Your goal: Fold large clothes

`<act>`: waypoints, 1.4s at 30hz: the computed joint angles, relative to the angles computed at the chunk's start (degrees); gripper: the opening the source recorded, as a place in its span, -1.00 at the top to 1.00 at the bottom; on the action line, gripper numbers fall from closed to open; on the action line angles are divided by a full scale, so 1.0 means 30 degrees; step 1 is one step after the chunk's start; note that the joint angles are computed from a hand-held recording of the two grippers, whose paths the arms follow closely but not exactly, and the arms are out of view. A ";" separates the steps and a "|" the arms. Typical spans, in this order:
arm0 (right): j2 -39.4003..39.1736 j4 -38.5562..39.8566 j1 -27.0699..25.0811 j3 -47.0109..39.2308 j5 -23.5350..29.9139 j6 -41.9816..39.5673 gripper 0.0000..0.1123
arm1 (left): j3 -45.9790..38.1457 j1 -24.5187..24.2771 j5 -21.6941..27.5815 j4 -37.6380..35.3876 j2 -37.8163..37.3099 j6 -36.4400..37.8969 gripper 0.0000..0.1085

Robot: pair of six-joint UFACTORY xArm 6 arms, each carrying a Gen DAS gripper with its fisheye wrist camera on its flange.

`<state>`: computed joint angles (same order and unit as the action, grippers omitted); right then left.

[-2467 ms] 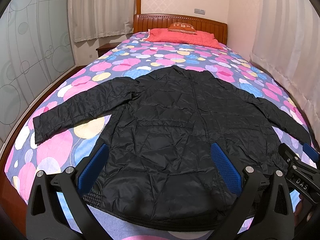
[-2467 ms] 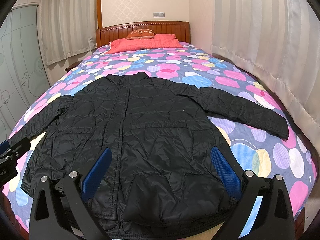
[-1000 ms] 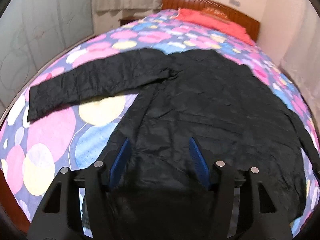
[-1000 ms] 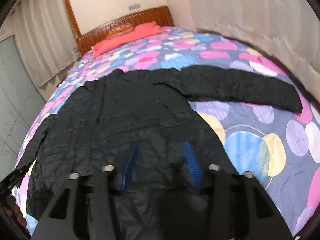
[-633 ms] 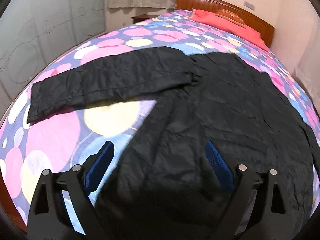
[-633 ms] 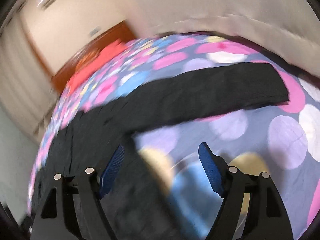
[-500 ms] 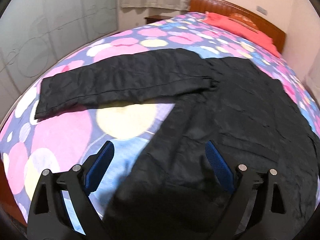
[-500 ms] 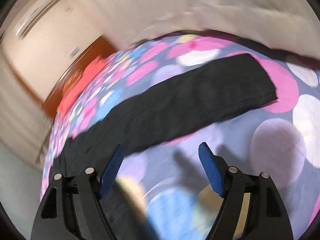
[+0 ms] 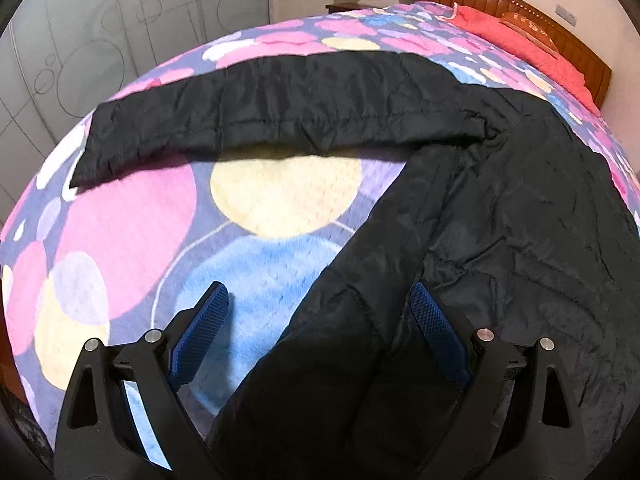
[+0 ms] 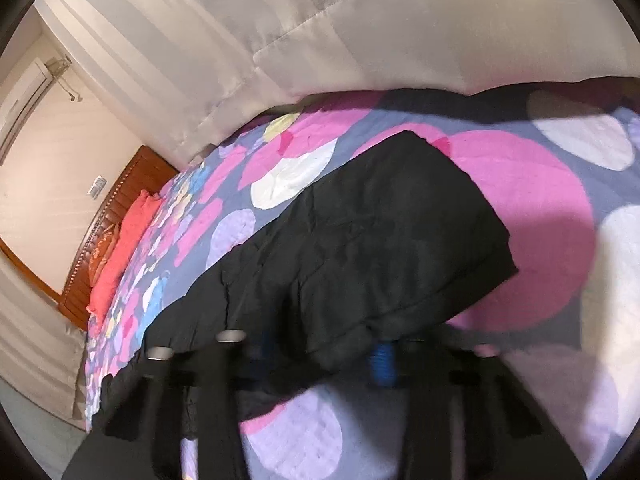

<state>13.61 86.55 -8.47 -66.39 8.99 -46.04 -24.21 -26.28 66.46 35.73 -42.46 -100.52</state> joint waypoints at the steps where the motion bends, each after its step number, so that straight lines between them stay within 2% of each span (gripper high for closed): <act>1: 0.0014 -0.0373 -0.0066 -0.0039 0.0254 0.0268 0.66 | 0.0025 0.0006 -0.0048 0.0006 0.0025 -0.0003 -0.70; 3: -0.0292 -0.1050 0.0263 0.0032 -0.0232 0.0293 0.71 | 0.0109 0.0056 -0.0188 -0.0003 0.0041 -0.0005 -0.71; 9: -0.2110 -0.0068 0.2834 0.0168 -0.2053 -0.3598 0.72 | 0.0423 0.0158 -0.0608 0.0054 -0.0086 -0.0323 -0.75; 14: -0.2832 -0.2285 0.5895 -0.0088 -0.2546 -0.3826 0.72 | 0.0723 0.0054 -0.0627 0.0029 -0.0550 -0.0444 -0.75; 23: -0.1014 -0.8442 1.1293 -0.2454 -0.1752 0.0292 0.72 | 0.0789 -0.0015 -0.0551 0.0236 -0.0511 -0.0593 -0.79; 29: 0.1875 -1.2511 1.3572 -0.5157 -0.0741 0.2535 0.72 | 0.0823 -0.0053 -0.0725 0.0531 -0.0200 -0.0799 -0.85; 30: 0.1959 -1.2421 1.3828 -0.5118 -0.0572 0.2240 0.72 | 0.0877 -0.0014 -0.0795 0.0561 -0.0223 -0.0806 -0.86; 32: 0.2880 -1.4097 1.4381 -0.5885 -0.0030 0.3334 0.72 | 0.0946 -0.0007 -0.0854 0.0654 -0.0233 -0.0865 -0.86; 35: 0.3093 -1.6084 1.4951 -0.5251 0.0331 0.4406 0.72 | 0.0983 -0.0046 -0.0906 0.0788 -0.0165 -0.1005 -0.86; 38: 0.3536 -1.9440 1.5088 -0.5064 0.0868 0.6685 0.72 | 0.1007 -0.0036 -0.0948 0.0820 -0.0165 -0.1028 -0.86; 42: 0.4113 -2.0472 1.5017 -0.5478 0.1607 0.7619 0.72 | 0.0955 -0.0081 -0.0879 0.0854 -0.0073 -0.1056 -0.86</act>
